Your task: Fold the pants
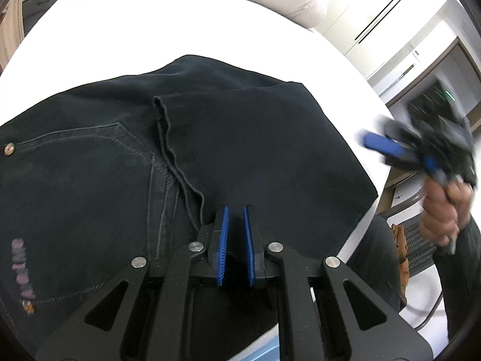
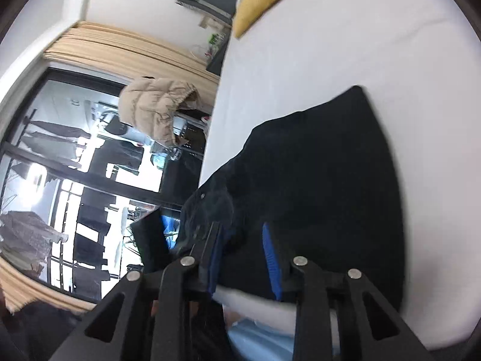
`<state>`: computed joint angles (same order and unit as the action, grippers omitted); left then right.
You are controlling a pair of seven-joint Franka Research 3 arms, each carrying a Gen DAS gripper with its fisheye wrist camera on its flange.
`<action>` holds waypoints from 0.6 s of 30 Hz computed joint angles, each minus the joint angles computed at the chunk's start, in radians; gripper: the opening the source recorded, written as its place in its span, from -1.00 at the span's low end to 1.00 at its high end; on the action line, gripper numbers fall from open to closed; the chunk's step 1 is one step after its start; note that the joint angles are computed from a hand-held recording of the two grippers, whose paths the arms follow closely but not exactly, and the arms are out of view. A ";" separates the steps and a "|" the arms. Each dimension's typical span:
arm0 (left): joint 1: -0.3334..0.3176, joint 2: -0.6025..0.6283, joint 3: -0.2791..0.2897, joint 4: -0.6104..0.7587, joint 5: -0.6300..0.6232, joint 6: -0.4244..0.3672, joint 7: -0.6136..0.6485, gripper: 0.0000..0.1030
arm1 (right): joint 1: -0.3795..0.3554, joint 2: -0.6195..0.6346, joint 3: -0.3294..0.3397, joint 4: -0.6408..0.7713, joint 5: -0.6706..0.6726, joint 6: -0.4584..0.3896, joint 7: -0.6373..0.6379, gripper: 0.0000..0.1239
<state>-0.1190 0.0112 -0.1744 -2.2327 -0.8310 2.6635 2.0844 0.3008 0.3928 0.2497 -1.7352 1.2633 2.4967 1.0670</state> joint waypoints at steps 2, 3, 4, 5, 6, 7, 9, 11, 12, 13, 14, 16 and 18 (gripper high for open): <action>0.004 -0.029 0.006 -0.032 -0.028 0.003 0.028 -0.81 | 0.022 0.116 -0.001 0.127 -0.049 -0.013 0.065 -0.49; 0.006 -0.048 0.012 -0.053 -0.020 0.005 0.022 -0.81 | 0.028 0.174 0.004 0.191 -0.071 -0.020 0.102 -0.49; 0.006 -0.064 0.021 -0.070 -0.019 0.003 0.024 -0.81 | 0.039 0.247 0.006 0.276 -0.109 -0.035 0.157 -0.49; 0.005 -0.083 0.031 -0.090 -0.032 0.001 0.037 -0.81 | 0.048 0.291 0.007 0.327 -0.147 -0.043 0.196 -0.49; 0.004 -0.115 0.042 -0.124 -0.046 0.004 0.046 -0.81 | 0.057 0.330 0.003 0.370 -0.187 -0.049 0.238 -0.49; 0.001 -0.138 0.055 -0.148 -0.055 0.006 0.048 -0.81 | 0.064 0.367 0.001 0.412 -0.221 -0.057 0.280 -0.54; -0.006 -0.202 0.088 -0.210 -0.088 0.003 0.059 -0.81 | 0.044 0.406 0.032 0.442 -0.221 -0.045 0.297 -0.61; -0.020 -0.266 0.116 -0.272 -0.112 0.014 0.068 -0.81 | -0.003 0.400 0.083 0.408 -0.167 -0.002 0.265 -0.63; -0.026 -0.306 0.133 -0.309 -0.120 0.018 0.066 -0.81 | -0.016 0.392 0.098 0.389 -0.138 0.034 0.258 -0.63; -0.031 -0.336 0.150 -0.335 -0.124 0.018 0.058 -0.81 | -0.030 0.376 0.109 0.359 -0.102 0.083 0.251 -0.63; -0.036 -0.372 0.172 -0.365 -0.136 0.012 0.049 -0.81 | -0.044 0.360 0.122 0.328 -0.059 0.133 0.240 -0.62; -0.043 -0.439 0.210 -0.420 -0.151 0.009 0.025 -0.81 | -0.067 0.326 0.144 0.271 0.031 0.225 0.214 -0.61; -0.035 -0.516 0.251 -0.488 -0.174 0.025 -0.022 -0.80 | -0.063 0.281 0.146 0.222 0.090 0.319 0.183 -0.49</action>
<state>-0.1536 -0.5050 0.0768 -2.7206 -1.0054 2.6883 2.0626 0.2379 0.6736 0.3952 -1.5136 1.3537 2.8155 1.2500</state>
